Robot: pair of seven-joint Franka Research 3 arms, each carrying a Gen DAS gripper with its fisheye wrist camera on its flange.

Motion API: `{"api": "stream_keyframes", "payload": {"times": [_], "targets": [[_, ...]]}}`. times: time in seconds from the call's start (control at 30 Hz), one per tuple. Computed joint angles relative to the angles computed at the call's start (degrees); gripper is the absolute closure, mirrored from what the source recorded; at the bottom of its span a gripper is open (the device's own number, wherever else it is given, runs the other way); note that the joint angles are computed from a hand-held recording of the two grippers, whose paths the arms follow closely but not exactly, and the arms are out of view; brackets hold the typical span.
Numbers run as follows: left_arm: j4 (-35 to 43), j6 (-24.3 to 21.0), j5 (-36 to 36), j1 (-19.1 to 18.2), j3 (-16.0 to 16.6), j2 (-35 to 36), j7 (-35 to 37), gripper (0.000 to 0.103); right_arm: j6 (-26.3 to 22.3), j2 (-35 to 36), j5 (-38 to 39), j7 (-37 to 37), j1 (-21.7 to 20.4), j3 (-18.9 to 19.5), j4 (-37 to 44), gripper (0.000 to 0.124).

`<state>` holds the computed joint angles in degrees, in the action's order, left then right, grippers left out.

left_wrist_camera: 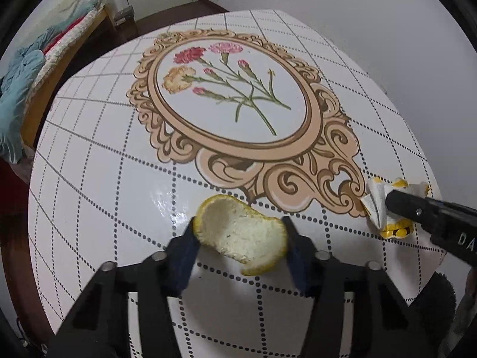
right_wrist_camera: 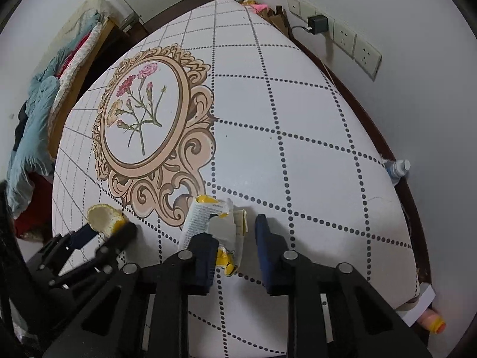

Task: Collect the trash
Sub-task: 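Grasp the orange peel with the left tool while the right tool grasps the crumpled paper wrapper, then carry the orange peel and paper wrapper over the bin and release both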

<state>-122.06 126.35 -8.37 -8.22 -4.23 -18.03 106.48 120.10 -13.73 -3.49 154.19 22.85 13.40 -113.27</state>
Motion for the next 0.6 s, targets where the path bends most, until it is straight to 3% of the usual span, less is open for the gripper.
{"api": "stream_keyframes", "payload": {"times": [0.17,0.4,0.6], "targets": [[0.3,0.3,0.0,-0.1,0.0,-0.4,0.5,0.073,0.2,0.2,-0.7,0.0,0.2,0.3,0.1,0.113],[0.1,0.6,0.6,0.7,0.8,-2.3,-0.3,0.075,-0.2,0.2,-2.2,-0.4,0.5,0.7,1.8,0.113],[1.5,0.6,0.7,2.1,2.7,-5.8,-1.5,0.075,-1.3,2.1,-5.3,-1.3,1.4,1.9,8.0,0.113]]}}
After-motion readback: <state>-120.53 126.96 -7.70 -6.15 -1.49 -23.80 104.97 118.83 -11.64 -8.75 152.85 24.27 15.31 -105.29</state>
